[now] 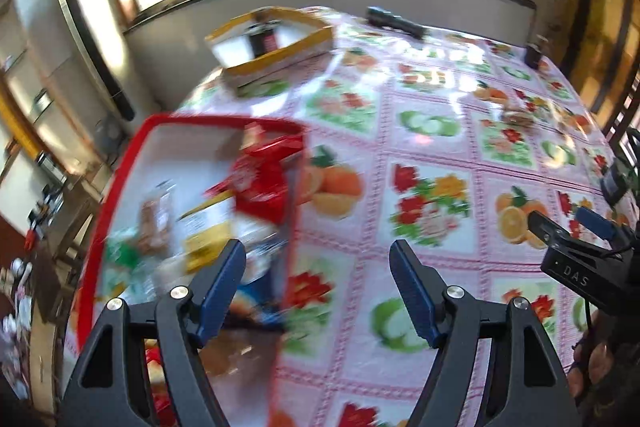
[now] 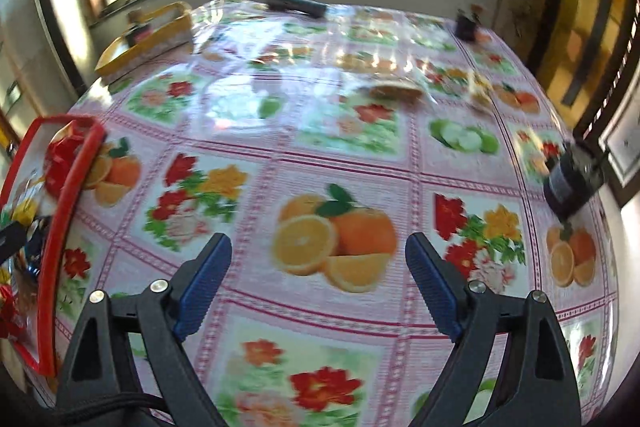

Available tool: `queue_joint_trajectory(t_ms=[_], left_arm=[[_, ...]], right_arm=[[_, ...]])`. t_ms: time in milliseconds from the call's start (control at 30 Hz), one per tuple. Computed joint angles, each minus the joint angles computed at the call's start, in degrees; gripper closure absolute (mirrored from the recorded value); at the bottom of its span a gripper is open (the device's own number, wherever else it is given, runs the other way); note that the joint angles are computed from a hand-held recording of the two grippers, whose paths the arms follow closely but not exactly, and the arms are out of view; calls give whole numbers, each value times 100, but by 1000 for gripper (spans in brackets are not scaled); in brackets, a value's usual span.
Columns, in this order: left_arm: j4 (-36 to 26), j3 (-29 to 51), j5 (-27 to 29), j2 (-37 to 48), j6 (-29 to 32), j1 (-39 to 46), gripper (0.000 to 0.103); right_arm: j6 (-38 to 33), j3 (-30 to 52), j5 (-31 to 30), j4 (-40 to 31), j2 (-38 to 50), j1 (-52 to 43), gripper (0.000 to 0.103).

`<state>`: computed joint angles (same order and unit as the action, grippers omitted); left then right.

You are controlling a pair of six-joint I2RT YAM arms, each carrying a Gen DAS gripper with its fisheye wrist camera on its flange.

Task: Organize snacks
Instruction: 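Move both grippers back over the remaining snacks on the tablecloth, then grasp the clear twisted-snack packet with the left gripper while the right grasps the rice-cracker packet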

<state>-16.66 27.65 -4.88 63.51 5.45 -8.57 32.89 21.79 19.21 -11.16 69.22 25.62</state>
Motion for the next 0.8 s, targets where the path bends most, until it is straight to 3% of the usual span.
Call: queue_joint_trajectory(t_ms=[200, 267, 433, 667, 800], left_arm=[[585, 679, -527, 1205, 20, -1341, 29], [868, 993, -685, 1805, 110, -1687, 29], [850, 2430, -388, 3609, 525, -2145, 29], [359, 4466, -77, 5294, 1105, -2479, 29], [35, 5345, 59, 5917, 1340, -2579, 29]], right_arm=[[-1061, -5, -1064, 653, 245, -2079, 14], [-1375, 389, -1167, 778, 792, -2810, 14], [-1762, 1777, -1377, 846, 2323, -4069, 14], [-1817, 3675, -1200, 304, 4062, -4610, 15], [-1882, 4227, -1210, 76, 4603, -4657, 16]])
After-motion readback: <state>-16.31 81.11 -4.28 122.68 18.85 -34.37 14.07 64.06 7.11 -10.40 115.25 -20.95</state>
